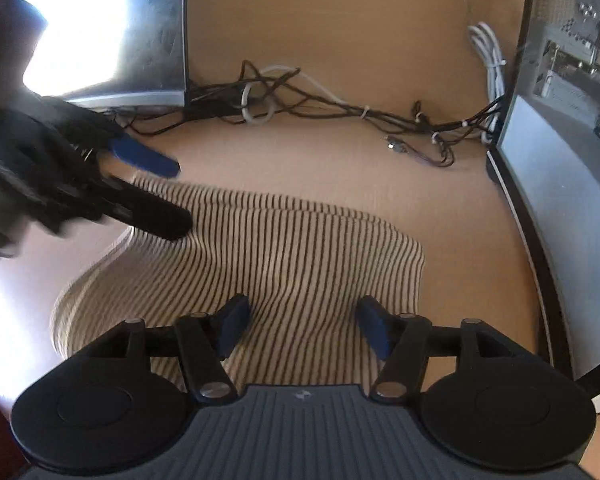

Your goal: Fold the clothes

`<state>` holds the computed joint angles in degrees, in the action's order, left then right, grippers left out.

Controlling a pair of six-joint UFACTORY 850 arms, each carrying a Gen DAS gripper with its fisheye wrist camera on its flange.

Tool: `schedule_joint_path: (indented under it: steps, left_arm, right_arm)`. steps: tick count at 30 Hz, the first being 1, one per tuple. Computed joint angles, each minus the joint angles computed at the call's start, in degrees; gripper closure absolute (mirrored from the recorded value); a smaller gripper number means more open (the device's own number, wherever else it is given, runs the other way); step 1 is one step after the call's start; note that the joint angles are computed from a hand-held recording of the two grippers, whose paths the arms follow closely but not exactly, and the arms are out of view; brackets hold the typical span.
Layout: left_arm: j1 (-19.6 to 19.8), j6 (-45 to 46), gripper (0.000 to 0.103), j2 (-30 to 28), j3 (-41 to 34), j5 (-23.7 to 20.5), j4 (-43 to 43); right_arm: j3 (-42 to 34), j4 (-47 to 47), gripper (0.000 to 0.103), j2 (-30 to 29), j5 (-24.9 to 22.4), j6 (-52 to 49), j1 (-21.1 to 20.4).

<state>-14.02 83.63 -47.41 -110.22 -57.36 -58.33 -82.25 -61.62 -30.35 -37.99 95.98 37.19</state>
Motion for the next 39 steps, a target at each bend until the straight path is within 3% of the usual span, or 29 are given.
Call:
schedule_joint_path:
  steps: [3,5,8,11,15,18,24,26,33,36,39]
  left_arm:
    - [-1.1,1.7,0.008,-1.1,-2.1,-1.7,0.4]
    - [-2.3,0.6,0.009,-2.9,-3.4,0.2,4.2]
    - [-3.4,-1.8,0.008,-5.1,-4.7,2.5,8.8]
    - [-2.6,-6.3,0.006,-8.7,-9.2,-2.0,8.4]
    - [-2.1,-5.8,0.005,-9.6,-9.7,-2.9,7.2]
    - [-1.8,-4.5,0.004,-8.7,-7.6,-2.0,5.5]
    - [-1.5,-4.0,0.004,-6.9,-3.4,0.5,2.3]
    - [-1.7,-4.7,0.004,-5.1,-0.6,2.9,1.8]
    - [-2.6,-6.1,0.005,2.3,10.2,11.3,0.8]
    - [-2.2,-6.6,0.006,5.0,14.2,12.8,0.2]
    - [-1.7,-9.6,0.006,6.5,16.6,11.6,0.2]
  right_arm:
    - [0.5,0.7,0.042,1.3,-1.3,2.6,0.7]
    - [1.5,0.8,0.040,2.9,-2.0,6.3,1.3]
    - [3.5,0.5,0.029,5.8,-3.5,14.1,3.0]
    - [5.9,0.9,0.029,8.3,-3.7,21.8,4.3]
    - [8.5,2.8,0.029,9.8,-2.9,30.5,4.9]
    - [10.8,1.2,0.029,10.6,-0.7,36.0,5.2]
    - [14.7,-2.7,0.029,11.0,8.5,42.5,3.6]
    - [16.4,-7.7,0.029,11.5,11.2,46.9,3.0]
    - [18.8,-16.1,0.030,13.3,17.1,44.3,-0.8]
    - [18.4,-17.0,0.030,12.8,17.1,41.1,-2.3]
    - [17.6,-16.3,0.030,12.1,15.3,38.1,-3.2]
